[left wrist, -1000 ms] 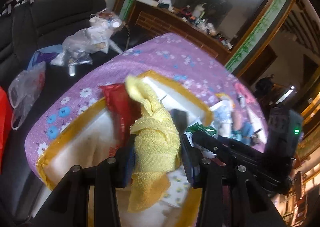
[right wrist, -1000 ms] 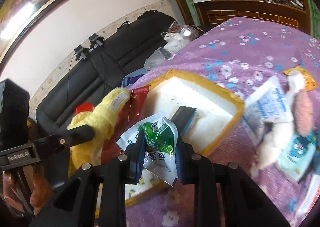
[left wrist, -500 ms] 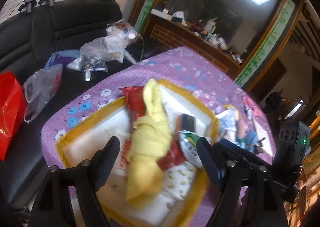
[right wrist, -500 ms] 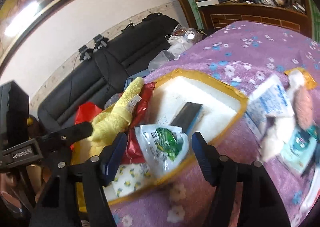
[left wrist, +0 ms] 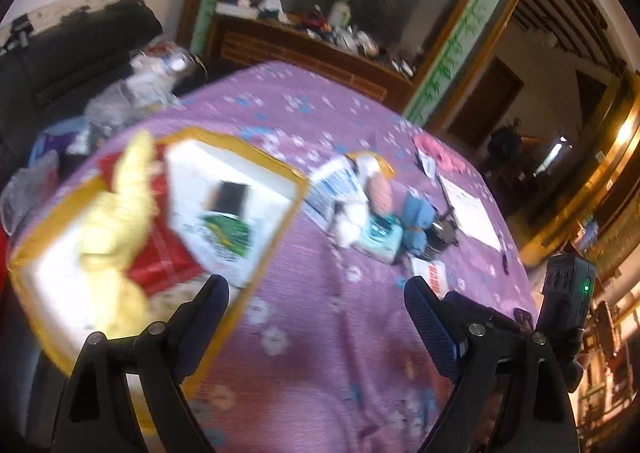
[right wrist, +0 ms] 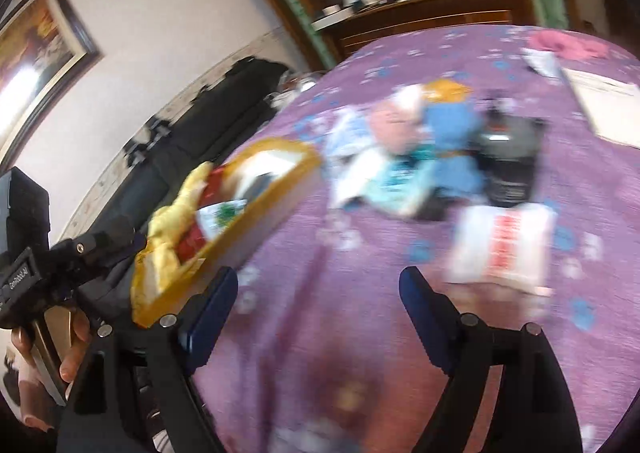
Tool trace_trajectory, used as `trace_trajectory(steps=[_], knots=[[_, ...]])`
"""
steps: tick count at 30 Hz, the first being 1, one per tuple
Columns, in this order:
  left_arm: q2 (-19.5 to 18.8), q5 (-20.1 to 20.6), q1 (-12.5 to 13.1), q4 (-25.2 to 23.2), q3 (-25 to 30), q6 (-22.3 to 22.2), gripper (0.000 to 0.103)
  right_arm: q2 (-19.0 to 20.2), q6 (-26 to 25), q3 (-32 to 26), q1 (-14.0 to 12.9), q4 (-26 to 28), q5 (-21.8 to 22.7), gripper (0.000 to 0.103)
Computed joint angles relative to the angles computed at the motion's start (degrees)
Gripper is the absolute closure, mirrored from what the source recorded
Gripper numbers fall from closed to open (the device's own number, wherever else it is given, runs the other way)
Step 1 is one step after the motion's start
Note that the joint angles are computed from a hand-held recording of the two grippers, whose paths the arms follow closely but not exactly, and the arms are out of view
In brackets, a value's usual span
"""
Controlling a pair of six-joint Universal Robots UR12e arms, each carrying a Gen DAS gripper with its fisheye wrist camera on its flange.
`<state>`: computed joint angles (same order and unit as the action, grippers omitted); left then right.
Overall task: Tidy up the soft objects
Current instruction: 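Place the yellow towel into the box with the left tool while the right tool drops the green bag in, then grasp the blue plush toy with the left tool while the right tool grasps a white bag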
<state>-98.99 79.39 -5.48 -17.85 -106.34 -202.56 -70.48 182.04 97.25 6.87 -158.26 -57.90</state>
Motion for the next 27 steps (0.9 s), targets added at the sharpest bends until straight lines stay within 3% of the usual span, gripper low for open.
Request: trace_trajectory(steps=[2, 7, 11, 15, 18, 20, 23, 25, 27], knots=[[-1.2, -2.5, -0.2, -1.6, 1.7, 0.2, 0.011, 0.2, 2.3, -0.3, -0.9, -0.1, -2.0, 0.021], [-4.0, -2.5, -1.5, -5.1, 5.6, 0.1, 0.011, 2.0, 6.4, -3.1, -1.9, 3.4, -6.9, 0.021], [-7.2, -2.8, -2.5, -10.2, 10.7, 2.1, 0.011, 4.1, 6.3, -6.1, -1.2, 6.4, -11.5, 0.021], [-10.4, -3.5, -3.5, -12.2, 15.3, 4.0, 0.011, 5.2, 2.3, -6.7, 0.6, 6.5, -18.7, 0.026], [-13.3, -3.7, -4.7, -12.9, 18.7, 7.4, 0.011, 5.3, -0.5, -6.5, 2.1, 5.7, -24.3, 0.039], [-15.5, -3.5, -5.4, -15.3, 21.5, 9.5, 0.013, 5.1, -0.7, -6.1, 2.2, 5.1, -25.1, 0.058], [-17.8, -4.5, -5.8, -18.7, 24.7, 12.0, 0.032, 4.9, -2.3, -5.7, 2.3, 4.5, -25.1, 0.069], [-19.1, -4.6, -6.3, -20.9, 26.3, 14.3, 0.055, 4.7, -2.4, -5.3, 2.5, 3.3, -25.6, 0.076], [-20.2, -3.3, -7.0, -22.9, 27.8, 16.5, 0.065, 4.2, -0.8, -4.5, 1.8, 1.8, -23.3, 0.085]])
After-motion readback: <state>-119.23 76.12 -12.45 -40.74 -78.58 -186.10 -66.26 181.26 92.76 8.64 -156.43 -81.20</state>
